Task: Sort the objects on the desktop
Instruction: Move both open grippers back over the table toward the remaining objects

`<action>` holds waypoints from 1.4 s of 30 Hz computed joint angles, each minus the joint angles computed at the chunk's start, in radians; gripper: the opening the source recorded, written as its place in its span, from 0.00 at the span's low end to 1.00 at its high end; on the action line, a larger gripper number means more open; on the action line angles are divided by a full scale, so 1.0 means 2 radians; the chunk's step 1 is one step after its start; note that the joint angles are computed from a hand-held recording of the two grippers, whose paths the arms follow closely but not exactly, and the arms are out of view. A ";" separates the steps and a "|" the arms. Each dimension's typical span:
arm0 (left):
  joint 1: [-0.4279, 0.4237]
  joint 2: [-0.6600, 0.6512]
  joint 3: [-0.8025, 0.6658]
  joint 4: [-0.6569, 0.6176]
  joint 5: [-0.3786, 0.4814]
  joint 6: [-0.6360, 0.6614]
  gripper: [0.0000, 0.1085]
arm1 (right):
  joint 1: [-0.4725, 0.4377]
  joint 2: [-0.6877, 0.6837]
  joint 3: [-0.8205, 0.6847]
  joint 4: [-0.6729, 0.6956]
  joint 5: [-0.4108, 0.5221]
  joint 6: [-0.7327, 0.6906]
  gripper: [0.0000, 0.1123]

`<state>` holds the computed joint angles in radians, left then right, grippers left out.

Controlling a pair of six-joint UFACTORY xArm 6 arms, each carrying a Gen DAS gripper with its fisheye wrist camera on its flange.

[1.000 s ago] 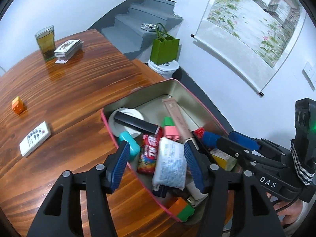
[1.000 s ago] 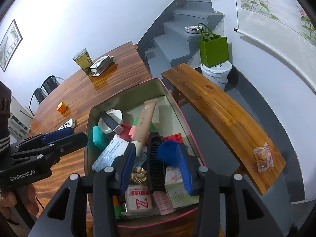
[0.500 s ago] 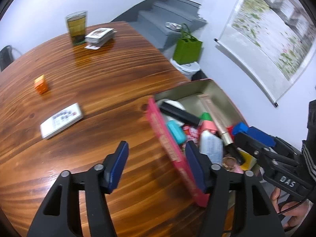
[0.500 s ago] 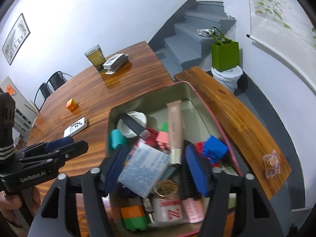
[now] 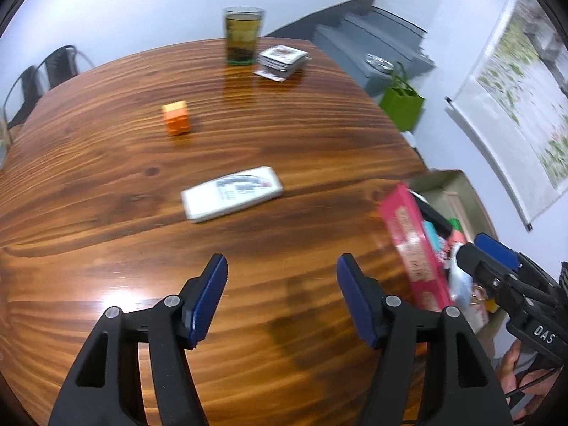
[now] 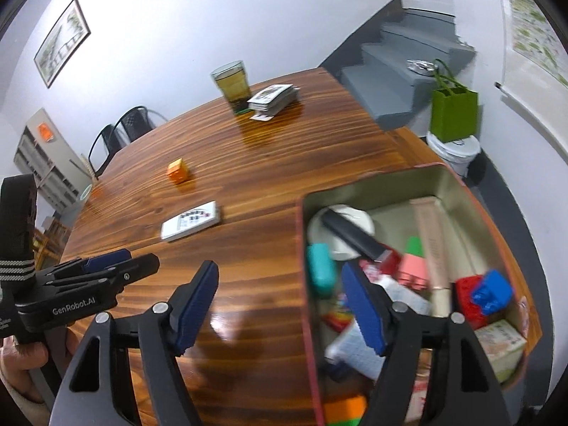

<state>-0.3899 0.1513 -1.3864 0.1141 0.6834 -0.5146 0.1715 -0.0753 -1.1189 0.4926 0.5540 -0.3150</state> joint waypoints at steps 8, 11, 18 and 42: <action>0.038 -0.015 0.022 -0.009 -0.001 0.009 0.62 | 0.032 0.029 -0.027 -0.021 0.003 0.031 0.72; 0.051 -0.010 0.017 -0.011 0.003 0.020 0.62 | 0.042 0.043 -0.040 -0.027 0.003 0.042 0.72; 0.074 0.034 -0.033 -0.019 0.009 0.051 0.62 | 0.059 0.075 -0.072 -0.051 0.004 0.065 0.72; 0.126 0.377 -0.514 -0.053 0.156 0.110 0.62 | 0.078 0.223 -0.237 -0.085 0.048 0.106 0.72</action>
<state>-0.1372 0.9059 -2.4134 0.0079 0.9963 -0.2939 0.3281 0.3709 -1.5923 0.3225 0.6494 -0.1033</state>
